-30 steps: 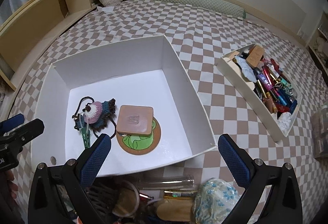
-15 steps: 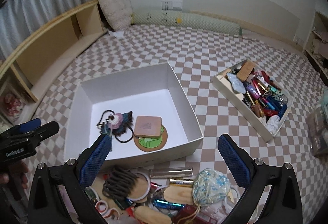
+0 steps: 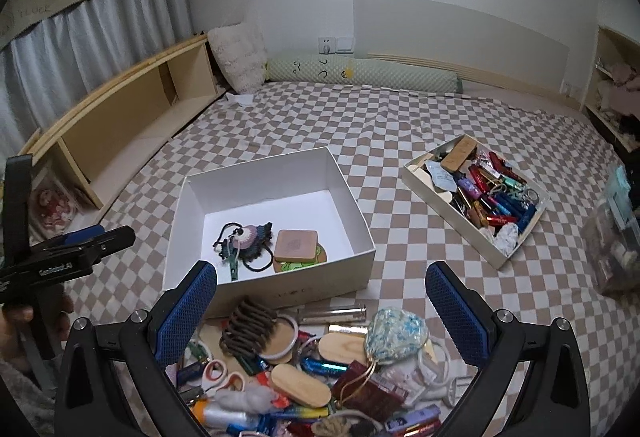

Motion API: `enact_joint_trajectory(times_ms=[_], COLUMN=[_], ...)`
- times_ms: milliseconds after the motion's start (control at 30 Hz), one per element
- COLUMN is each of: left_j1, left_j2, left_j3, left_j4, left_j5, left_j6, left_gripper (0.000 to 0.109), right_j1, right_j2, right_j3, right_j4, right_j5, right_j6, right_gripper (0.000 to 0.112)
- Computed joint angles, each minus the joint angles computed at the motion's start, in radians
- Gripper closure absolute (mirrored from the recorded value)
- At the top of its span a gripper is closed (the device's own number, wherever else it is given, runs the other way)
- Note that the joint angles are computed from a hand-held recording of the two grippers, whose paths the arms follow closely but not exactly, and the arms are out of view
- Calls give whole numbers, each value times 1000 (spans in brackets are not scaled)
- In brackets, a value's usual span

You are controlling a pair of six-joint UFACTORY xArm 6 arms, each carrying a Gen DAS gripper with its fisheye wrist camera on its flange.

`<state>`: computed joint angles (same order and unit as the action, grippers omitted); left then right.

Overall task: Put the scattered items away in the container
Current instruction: 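Withdraw both tools from the box toward the item pile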

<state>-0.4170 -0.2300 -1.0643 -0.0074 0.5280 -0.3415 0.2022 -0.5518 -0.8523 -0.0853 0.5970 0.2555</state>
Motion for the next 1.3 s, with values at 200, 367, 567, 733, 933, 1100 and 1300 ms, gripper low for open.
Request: enact_joint_trajectory(times_ms=[200,367,567,733,933,1100,1300], left_j1=[-21,-30,-38,-53,-73,-100,-144], left_j2=[-44,-74,-111,-129,-137,-133,-109], left_j3=[37,69,118,152,167,168,159], left_j4=[-18,6,25,66,-5,-91,-157], left_j5=[-15,-14,-26,-40,-47,-36,32], left_j6=[34,27,56,64,129,207,277], left_gripper=[6,6,6,6,6,6,6], right_j1=[9,12,0,-21,-50,-75,-86], right_j2=[-89,-172,-272,-350,-415,-440,-473], right_j3=[76,172,307,417,538,598,633], right_j4=[4,-43,16,10,183,171,181], right_j5=[2,-39,-105,-144,-137,-135,-39], right_j6=[-14,36,-19,-5,-122,-77,-87], right_gripper=[9,9,9,9,9,9,9])
